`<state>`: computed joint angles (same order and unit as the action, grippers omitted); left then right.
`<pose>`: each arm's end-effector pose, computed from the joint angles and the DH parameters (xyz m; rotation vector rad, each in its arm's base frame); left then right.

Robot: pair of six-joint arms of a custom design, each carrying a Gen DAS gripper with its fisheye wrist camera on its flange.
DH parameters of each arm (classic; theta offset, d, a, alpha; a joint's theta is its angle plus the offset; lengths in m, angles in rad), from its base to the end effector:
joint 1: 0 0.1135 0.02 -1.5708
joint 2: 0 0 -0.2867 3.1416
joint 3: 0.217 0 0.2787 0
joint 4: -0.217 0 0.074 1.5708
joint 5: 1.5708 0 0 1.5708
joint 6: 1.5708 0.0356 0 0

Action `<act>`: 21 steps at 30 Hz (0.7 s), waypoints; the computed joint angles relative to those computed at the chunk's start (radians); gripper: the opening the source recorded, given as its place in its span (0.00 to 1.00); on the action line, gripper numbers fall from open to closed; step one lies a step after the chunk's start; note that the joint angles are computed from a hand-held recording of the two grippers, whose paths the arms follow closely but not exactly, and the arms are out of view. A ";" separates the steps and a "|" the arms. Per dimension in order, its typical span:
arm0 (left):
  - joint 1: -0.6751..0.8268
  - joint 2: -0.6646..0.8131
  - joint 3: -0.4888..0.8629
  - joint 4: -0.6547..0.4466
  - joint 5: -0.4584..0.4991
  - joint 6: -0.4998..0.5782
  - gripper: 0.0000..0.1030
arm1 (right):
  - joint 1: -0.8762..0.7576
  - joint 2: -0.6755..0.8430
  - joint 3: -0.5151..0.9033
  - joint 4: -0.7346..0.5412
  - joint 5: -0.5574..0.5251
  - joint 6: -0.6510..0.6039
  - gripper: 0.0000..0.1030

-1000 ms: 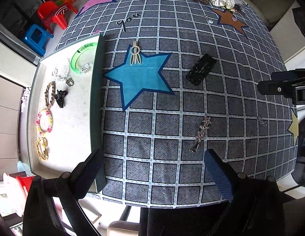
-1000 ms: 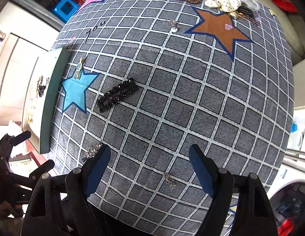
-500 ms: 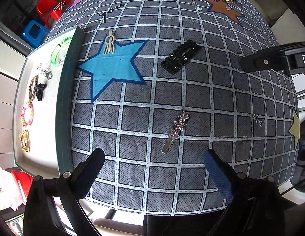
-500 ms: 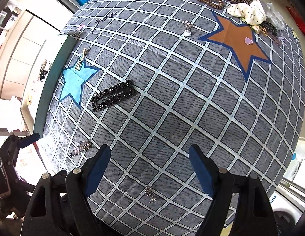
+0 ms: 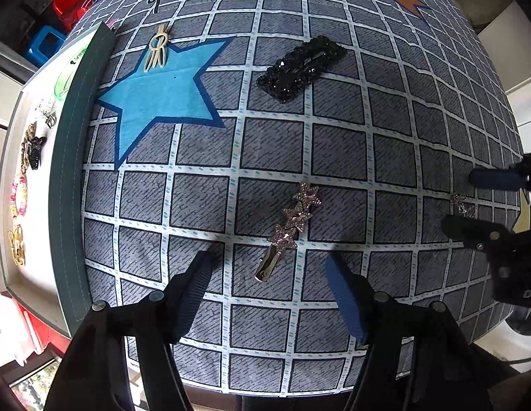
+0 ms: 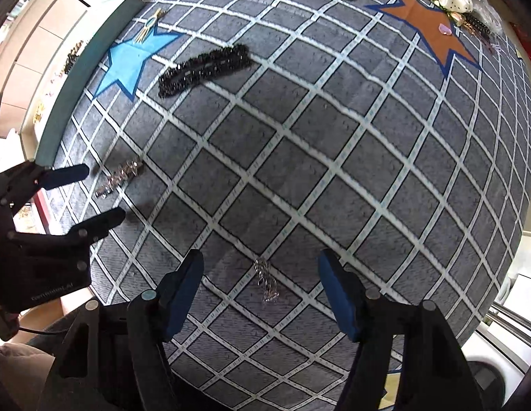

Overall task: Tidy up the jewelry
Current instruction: 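Grasp the silver star hair clip with the left tool while the right tool grasps a small silver charm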

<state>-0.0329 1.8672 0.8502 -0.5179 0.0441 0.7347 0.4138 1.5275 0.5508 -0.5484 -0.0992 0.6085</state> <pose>0.3016 -0.0115 0.0783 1.1591 2.8670 -0.0450 0.1951 0.0895 0.0987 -0.3005 -3.1138 -0.1704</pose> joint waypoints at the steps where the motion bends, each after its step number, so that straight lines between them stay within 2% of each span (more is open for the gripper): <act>1: -0.001 0.003 -0.002 0.007 0.003 0.000 0.71 | 0.020 0.010 -0.005 0.004 0.015 0.025 0.63; 4: -0.008 0.004 -0.001 0.008 0.006 -0.004 0.69 | 0.077 0.006 -0.006 0.008 0.077 0.087 0.57; 6: -0.042 -0.004 0.008 -0.006 0.011 -0.045 0.63 | 0.104 0.023 0.007 -0.007 0.110 0.117 0.53; 8: -0.067 -0.012 0.007 -0.007 0.014 -0.070 0.42 | 0.128 0.038 0.019 -0.016 0.130 0.137 0.47; 9: -0.078 -0.019 0.015 -0.021 0.015 -0.081 0.36 | 0.132 0.036 0.020 -0.018 0.129 0.143 0.39; 10: -0.078 -0.020 0.016 -0.029 0.019 -0.080 0.26 | 0.136 0.039 0.024 -0.022 0.126 0.147 0.31; 15: -0.049 -0.014 0.054 -0.107 0.053 -0.074 0.24 | 0.150 0.068 0.046 -0.025 0.112 0.165 0.07; 21: 0.019 -0.047 0.094 -0.183 0.086 -0.053 0.24 | 0.067 -0.023 0.025 -0.033 0.051 0.163 0.05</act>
